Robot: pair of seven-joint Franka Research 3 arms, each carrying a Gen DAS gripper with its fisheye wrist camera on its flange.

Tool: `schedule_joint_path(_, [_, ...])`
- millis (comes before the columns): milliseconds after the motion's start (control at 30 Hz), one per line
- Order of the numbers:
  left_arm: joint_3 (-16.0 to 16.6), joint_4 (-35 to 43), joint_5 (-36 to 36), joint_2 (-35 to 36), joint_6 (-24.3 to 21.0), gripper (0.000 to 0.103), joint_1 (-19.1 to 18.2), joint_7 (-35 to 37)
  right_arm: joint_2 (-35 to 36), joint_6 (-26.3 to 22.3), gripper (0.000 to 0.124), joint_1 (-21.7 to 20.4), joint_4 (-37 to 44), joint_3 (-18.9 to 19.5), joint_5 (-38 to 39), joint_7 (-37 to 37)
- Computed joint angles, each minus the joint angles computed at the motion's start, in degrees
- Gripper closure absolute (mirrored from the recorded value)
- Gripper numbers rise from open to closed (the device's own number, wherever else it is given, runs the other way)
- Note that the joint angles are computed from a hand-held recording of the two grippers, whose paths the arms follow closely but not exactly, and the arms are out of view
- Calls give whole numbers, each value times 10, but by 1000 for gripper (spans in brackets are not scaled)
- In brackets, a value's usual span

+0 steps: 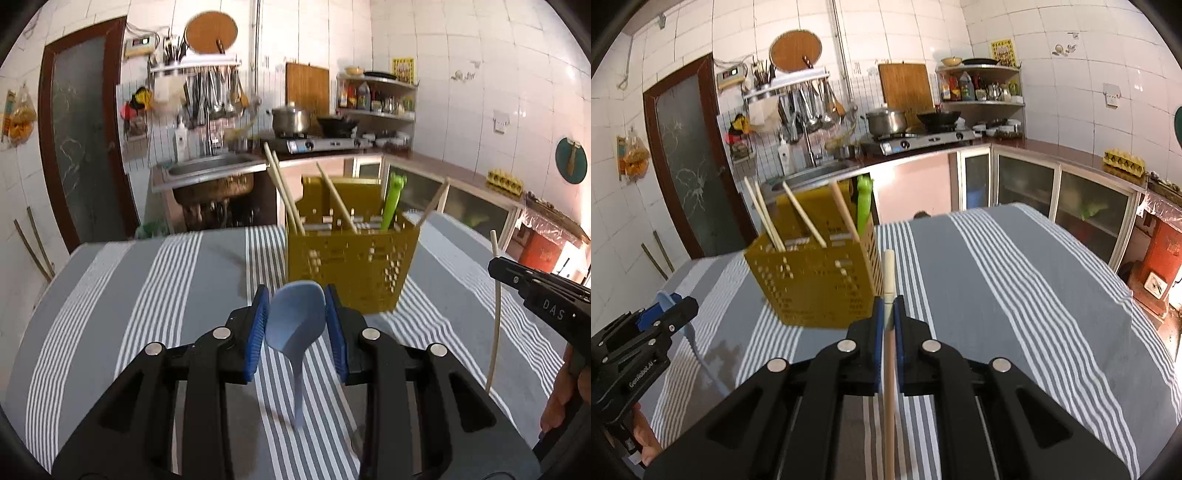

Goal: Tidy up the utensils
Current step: 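Carry the blue spoon with the left tool while the right tool carries its chopstick to the holder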

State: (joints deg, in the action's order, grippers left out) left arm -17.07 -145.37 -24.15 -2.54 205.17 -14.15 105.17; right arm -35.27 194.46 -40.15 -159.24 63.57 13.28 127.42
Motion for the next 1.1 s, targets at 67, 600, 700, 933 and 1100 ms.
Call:
schedule_joint_path(67, [3, 5, 9, 2, 9, 73, 0, -10, -3, 8, 118, -6, 2, 3, 2, 2])
schedule_joint_path(600, [19, 42, 69, 6, 44, 73, 6, -67, -56, 43, 118, -45, 24, 23, 45, -24])
schedule_joint_path(700, [18, 59, 55, 12, 52, 73, 3, -50, -65, 40, 118, -54, 38, 25, 44, -29])
schedule_joint_path(933, [29, 101, 50, 29, 52, 73, -5, -49, -68, 46, 118, -78, 67, 25, 39, -45])
schedule_joint_path(1100, [33, 135, -2, 44, 61, 73, -24, 13, -67, 57, 118, -97, 95, 27, 42, -60])
